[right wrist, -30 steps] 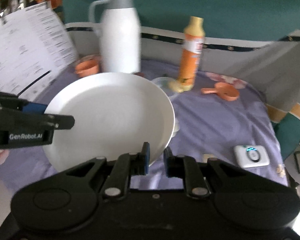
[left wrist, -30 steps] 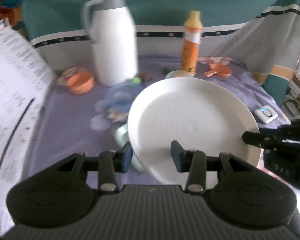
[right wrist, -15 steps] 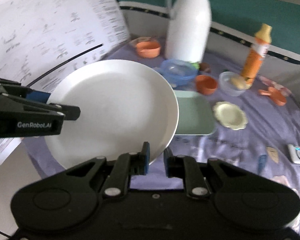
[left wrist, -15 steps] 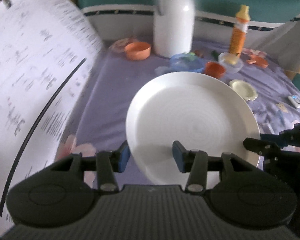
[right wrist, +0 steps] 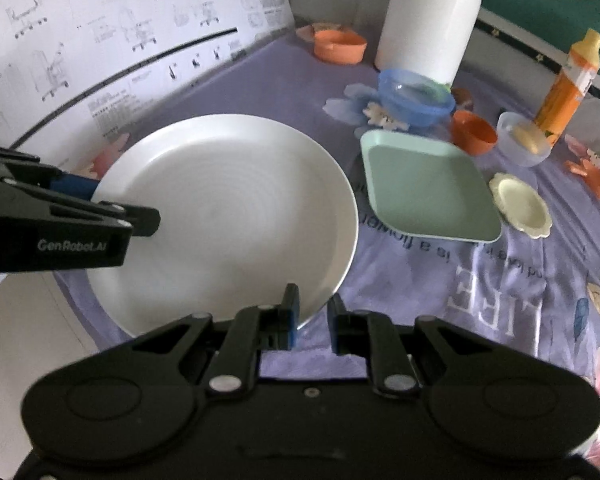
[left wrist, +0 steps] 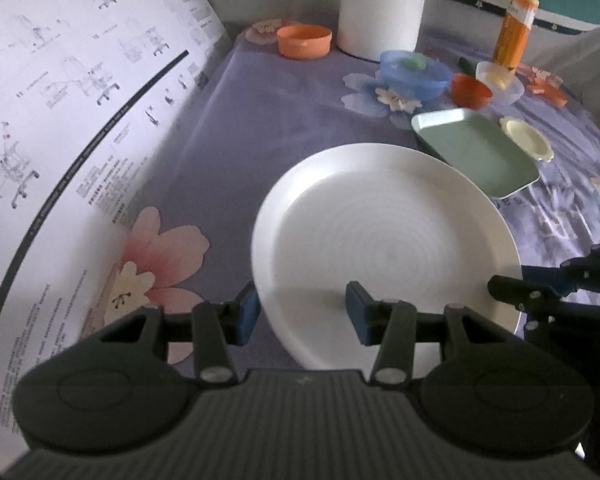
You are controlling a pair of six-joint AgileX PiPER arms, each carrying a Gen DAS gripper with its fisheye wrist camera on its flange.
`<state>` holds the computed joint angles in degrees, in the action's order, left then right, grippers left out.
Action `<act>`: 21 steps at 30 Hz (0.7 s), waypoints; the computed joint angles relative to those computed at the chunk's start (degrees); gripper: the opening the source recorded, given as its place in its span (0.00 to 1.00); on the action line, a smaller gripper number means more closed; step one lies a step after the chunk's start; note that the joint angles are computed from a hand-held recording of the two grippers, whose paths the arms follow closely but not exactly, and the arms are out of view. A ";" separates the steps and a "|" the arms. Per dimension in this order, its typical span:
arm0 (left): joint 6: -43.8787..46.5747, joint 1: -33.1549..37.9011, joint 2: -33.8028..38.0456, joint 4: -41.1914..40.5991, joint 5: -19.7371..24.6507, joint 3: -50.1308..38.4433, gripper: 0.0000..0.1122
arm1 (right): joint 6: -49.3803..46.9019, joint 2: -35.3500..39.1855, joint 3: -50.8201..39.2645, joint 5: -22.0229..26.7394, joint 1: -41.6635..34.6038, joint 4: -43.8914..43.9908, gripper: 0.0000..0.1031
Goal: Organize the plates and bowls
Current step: 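Lift the white plate with the right gripper and set it down nearer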
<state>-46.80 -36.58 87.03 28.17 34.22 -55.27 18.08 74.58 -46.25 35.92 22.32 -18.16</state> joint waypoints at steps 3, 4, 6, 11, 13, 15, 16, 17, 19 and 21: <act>0.48 0.35 1.31 -0.19 -0.74 -0.27 0.41 | 0.27 1.75 -0.07 -0.86 -0.45 0.12 0.16; 0.73 0.53 1.75 -0.46 -0.96 -0.40 0.41 | -0.50 2.57 -0.40 -1.25 -1.12 0.61 0.16; 1.35 0.97 2.40 -1.18 -1.50 -0.40 0.41 | -0.93 3.56 -0.53 -1.79 -1.68 0.87 0.16; 3.32 2.61 3.41 -4.19 -3.21 -0.33 0.44 | -2.47 4.23 -0.58 -2.97 -2.77 1.43 0.17; 4.14 2.72 3.72 -4.85 -3.52 -0.33 0.56 | -4.90 3.79 -0.44 -3.37 -3.64 3.49 0.23; 2.24 1.85 3.78 -2.63 -3.25 -0.29 0.67 | -7.51 3.07 -0.14 -3.97 -4.23 5.51 0.50; 0.01 0.88 3.78 -0.15 -2.65 -0.38 0.73 | -7.41 2.40 0.33 -4.57 -4.01 5.07 0.67; -1.73 0.19 3.73 1.88 -2.16 -0.50 0.76 | -7.36 1.55 0.97 -5.25 -3.72 4.36 0.72; -3.97 -0.44 3.39 4.45 -1.47 -0.74 0.84 | -8.44 0.53 1.32 -5.33 -3.37 4.17 0.77; -4.97 -0.50 2.91 5.21 -0.85 -1.10 0.89 | -10.61 -0.44 1.59 -5.15 -4.20 5.65 0.86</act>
